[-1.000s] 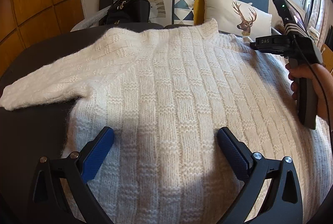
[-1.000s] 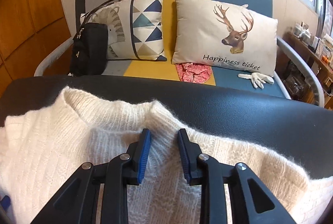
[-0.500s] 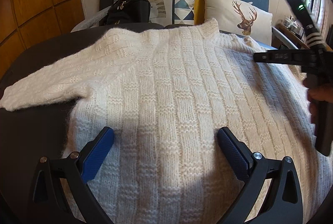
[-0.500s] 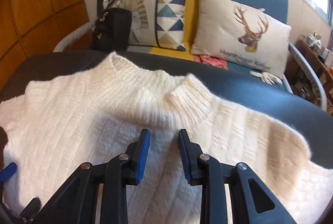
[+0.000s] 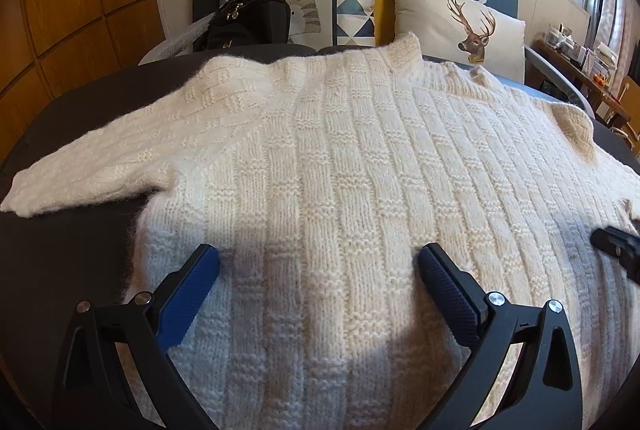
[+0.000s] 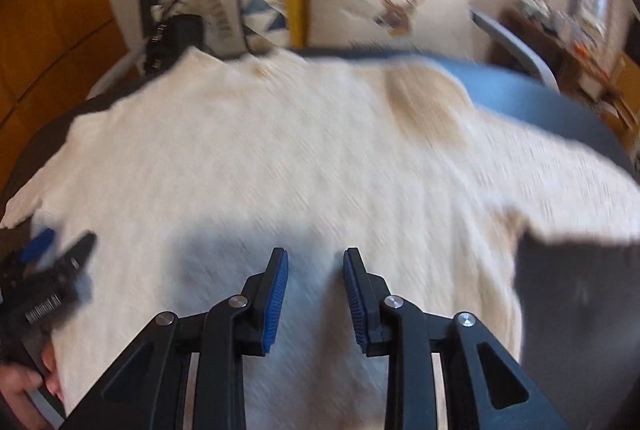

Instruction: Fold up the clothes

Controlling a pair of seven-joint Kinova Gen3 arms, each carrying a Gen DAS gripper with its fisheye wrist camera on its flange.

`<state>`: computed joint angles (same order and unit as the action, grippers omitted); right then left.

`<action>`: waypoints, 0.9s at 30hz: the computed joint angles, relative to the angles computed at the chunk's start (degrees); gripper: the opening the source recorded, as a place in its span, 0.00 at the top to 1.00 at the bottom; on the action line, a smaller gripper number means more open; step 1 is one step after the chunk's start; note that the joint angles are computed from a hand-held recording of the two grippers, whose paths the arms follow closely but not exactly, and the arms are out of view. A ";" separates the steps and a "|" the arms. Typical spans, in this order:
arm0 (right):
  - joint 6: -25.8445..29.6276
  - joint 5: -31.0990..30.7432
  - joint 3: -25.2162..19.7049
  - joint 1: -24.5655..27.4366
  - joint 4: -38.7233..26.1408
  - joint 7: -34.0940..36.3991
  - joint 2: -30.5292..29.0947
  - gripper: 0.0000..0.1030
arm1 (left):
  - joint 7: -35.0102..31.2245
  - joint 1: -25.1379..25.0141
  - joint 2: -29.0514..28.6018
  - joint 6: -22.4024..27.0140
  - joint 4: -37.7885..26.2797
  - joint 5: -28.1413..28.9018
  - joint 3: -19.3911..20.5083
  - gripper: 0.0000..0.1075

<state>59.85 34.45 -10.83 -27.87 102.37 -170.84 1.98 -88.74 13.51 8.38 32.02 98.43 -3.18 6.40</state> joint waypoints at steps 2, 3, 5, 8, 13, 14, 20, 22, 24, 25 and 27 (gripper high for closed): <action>-0.05 2.95 -0.90 -0.89 2.19 -2.77 -0.83 0.72 | 0.21 0.16 0.06 0.29 -0.18 -0.35 -0.08 0.05; 0.19 4.31 -1.35 -1.33 2.92 -3.72 -0.87 0.72 | 0.27 0.20 0.09 0.45 -0.29 -0.48 -0.10 0.05; 0.30 5.85 -1.72 -1.79 3.70 -5.07 -0.90 0.72 | -0.22 -0.05 0.17 0.91 -0.58 -0.04 0.01 0.05; -0.63 5.81 -1.52 -1.57 4.08 -5.07 -1.28 0.71 | -4.80 -0.99 0.56 3.83 -2.26 4.61 -0.49 0.04; -4.10 0.04 -2.27 1.31 5.87 -3.81 -7.39 0.71 | -15.87 -8.58 -1.11 13.99 -4.86 14.17 2.96 0.05; -4.41 -0.63 -2.88 1.17 6.43 -4.31 -8.92 0.71 | -17.61 -7.89 -2.62 14.21 -3.75 15.14 1.53 0.06; -0.92 -3.46 -10.34 1.27 7.86 -3.43 -13.16 0.71 | -27.37 -6.42 -11.38 11.86 5.33 17.19 -1.69 0.34; -2.51 -5.70 -10.76 1.16 9.70 -4.31 -14.50 0.71 | -28.88 -6.60 -12.93 11.22 7.47 19.39 -2.76 0.38; -3.13 -6.26 -12.30 1.78 11.41 -5.66 -15.44 0.73 | -29.77 -6.67 -14.46 9.87 9.63 20.73 -3.48 0.45; -3.02 -6.09 -13.33 2.04 12.20 -6.55 -15.87 0.76 | -29.89 -6.61 -15.14 8.81 10.66 20.71 -3.55 0.47; -2.76 -5.78 -15.15 2.35 13.66 -8.19 -16.70 0.84 | -30.52 -6.10 -16.24 6.26 12.55 20.28 -3.37 0.53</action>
<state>57.10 28.67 -25.98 -25.52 116.02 -179.03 -14.72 -119.26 7.41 -7.85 38.28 110.98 17.10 3.03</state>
